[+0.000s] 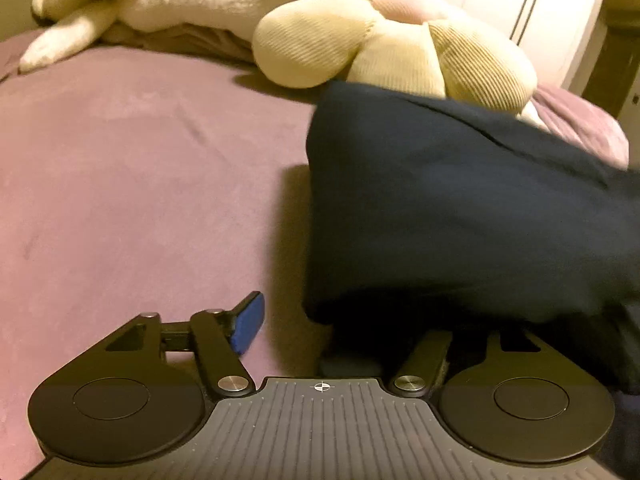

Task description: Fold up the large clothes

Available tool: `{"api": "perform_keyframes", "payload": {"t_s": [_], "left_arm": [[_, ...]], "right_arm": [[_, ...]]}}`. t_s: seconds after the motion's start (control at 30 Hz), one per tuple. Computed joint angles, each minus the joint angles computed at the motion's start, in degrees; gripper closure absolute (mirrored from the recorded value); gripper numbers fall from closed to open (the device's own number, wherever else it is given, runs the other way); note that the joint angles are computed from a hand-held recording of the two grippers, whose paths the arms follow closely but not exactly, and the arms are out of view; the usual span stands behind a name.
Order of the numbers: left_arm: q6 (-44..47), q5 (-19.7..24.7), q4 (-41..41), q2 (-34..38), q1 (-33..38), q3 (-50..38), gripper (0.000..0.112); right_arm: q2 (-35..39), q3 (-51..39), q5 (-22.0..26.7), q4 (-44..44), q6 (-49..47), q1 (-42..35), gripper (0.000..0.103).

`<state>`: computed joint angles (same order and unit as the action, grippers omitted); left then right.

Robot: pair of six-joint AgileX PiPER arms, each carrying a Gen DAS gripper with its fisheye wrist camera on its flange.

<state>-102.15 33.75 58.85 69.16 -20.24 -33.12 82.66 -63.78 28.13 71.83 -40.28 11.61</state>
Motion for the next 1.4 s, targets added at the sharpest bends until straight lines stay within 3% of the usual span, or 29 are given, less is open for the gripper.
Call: {"api": "perform_keyframes", "payload": {"t_s": [0.1,0.23,0.47,0.57,0.7,0.77,0.83,0.97,1.07,1.17,1.27,1.4], "left_arm": [[-3.3,2.6,3.1,1.8,-2.9,-1.1,0.043],[-3.2,1.9,2.0,3.4,-3.3,-2.2,0.037],[-0.8,3.4,1.3,5.2,-4.1,-2.5,0.021],[2.0,4.8,-0.1,2.9,-5.0,-1.5,0.020],[2.6,9.8,0.7,2.3,-8.9,-1.5,0.018],[3.8,10.6,0.1,3.1,-9.3,-2.3,0.018],[4.7,11.3,-0.7,4.0,-9.4,-3.3,0.018],[5.6,11.9,-1.1,4.1,-9.2,-4.2,0.018],[6.1,11.7,-1.4,3.9,-9.1,-4.1,0.018],[5.9,12.1,-1.7,3.7,-9.3,-4.1,0.018],[6.1,11.6,-2.4,3.7,-8.5,-4.4,0.018],[5.8,11.7,-2.8,4.0,-8.6,-4.5,0.016]], "right_arm": [[-0.5,1.3,-2.4,-10.5,5.0,-3.6,0.090],[2.5,2.3,-6.7,-27.6,15.3,-6.3,0.090],[9.4,1.1,-9.5,-43.4,25.9,-6.7,0.089],[10.0,1.3,-8.7,-39.0,22.4,-8.3,0.086],[8.4,3.0,-2.0,-18.8,8.9,-14.0,0.071],[8.0,4.6,0.6,-13.3,4.8,-15.9,0.071],[8.2,4.9,0.7,-14.0,5.6,-15.6,0.076],[8.0,3.5,-2.7,-23.5,12.9,-11.7,0.089],[5.8,4.7,-5.3,-20.5,9.6,-11.4,0.090],[5.6,5.5,-4.2,-14.6,6.7,-13.4,0.090],[6.4,5.7,-1.3,-13.6,6.9,-15.2,0.090],[6.8,6.0,-2.2,-15.6,7.7,-14.8,0.090]]}}
